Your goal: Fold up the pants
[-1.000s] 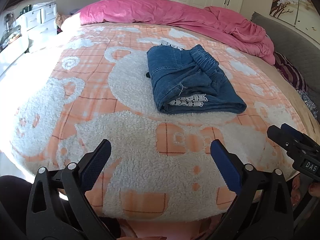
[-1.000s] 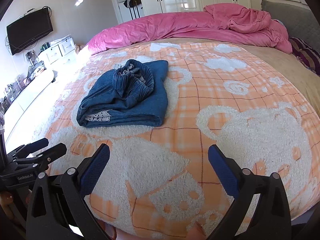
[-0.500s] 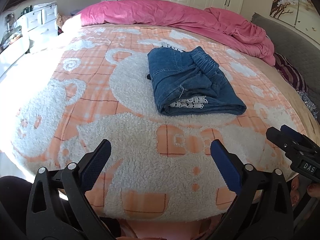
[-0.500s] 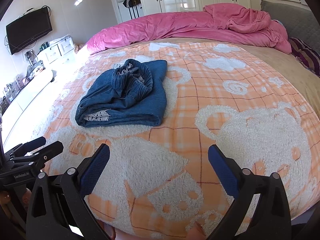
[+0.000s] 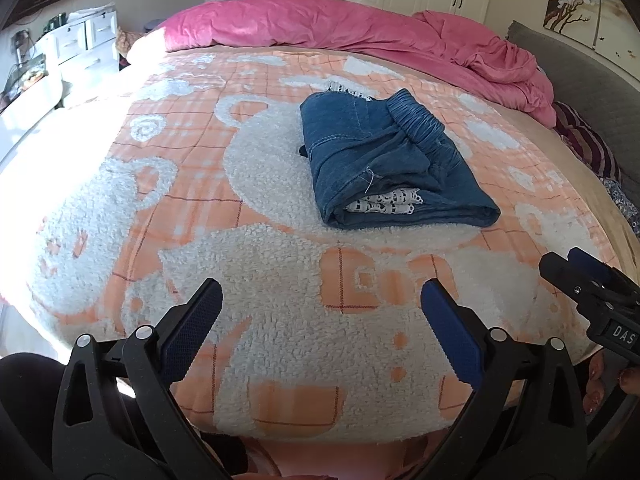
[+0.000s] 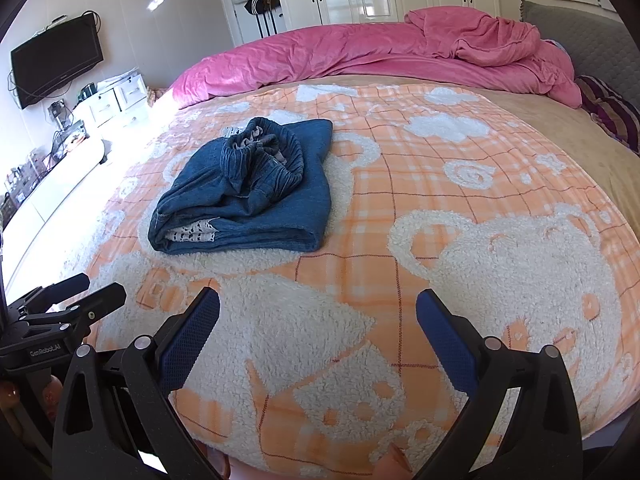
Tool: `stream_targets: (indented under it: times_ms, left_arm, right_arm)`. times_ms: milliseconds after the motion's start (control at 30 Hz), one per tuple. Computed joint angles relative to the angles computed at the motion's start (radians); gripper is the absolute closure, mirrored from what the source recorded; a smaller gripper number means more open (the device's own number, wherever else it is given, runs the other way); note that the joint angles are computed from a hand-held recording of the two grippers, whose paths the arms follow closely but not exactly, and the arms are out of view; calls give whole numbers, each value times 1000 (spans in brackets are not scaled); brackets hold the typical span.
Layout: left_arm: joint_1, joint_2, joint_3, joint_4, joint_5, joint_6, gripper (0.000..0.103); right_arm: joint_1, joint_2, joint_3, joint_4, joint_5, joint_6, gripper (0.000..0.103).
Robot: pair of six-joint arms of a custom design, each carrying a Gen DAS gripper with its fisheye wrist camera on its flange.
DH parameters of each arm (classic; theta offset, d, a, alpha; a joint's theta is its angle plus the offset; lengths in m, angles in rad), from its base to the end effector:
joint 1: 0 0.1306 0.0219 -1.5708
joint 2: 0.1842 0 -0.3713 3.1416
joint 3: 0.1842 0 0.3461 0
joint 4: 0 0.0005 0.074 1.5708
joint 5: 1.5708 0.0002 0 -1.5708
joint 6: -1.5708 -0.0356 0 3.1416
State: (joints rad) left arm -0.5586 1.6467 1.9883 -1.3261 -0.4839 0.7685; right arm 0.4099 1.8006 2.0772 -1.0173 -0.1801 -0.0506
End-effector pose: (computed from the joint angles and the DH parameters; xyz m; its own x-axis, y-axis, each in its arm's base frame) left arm 0.4340 -0.2523 0.5174 -0.6822 -0.2991 -0.6671 -0.3106 0.9446 -0.1059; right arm 0.5338 0.2383 0.4913 -0.6441 -0.2256 -0.7309 -0.4813 0.8622 0.1580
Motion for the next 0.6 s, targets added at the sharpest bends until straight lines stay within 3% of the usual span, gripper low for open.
stream_targets:
  times_ms: [500,600]
  left_arm:
    - [33,17,36,-59,26,35,9]
    - [68,13,86,-58,38,8,9]
  right_arm:
    - [-12,9,22,-18,8,-40,5]
    - [-40,55,108,-83,6,-63,5]
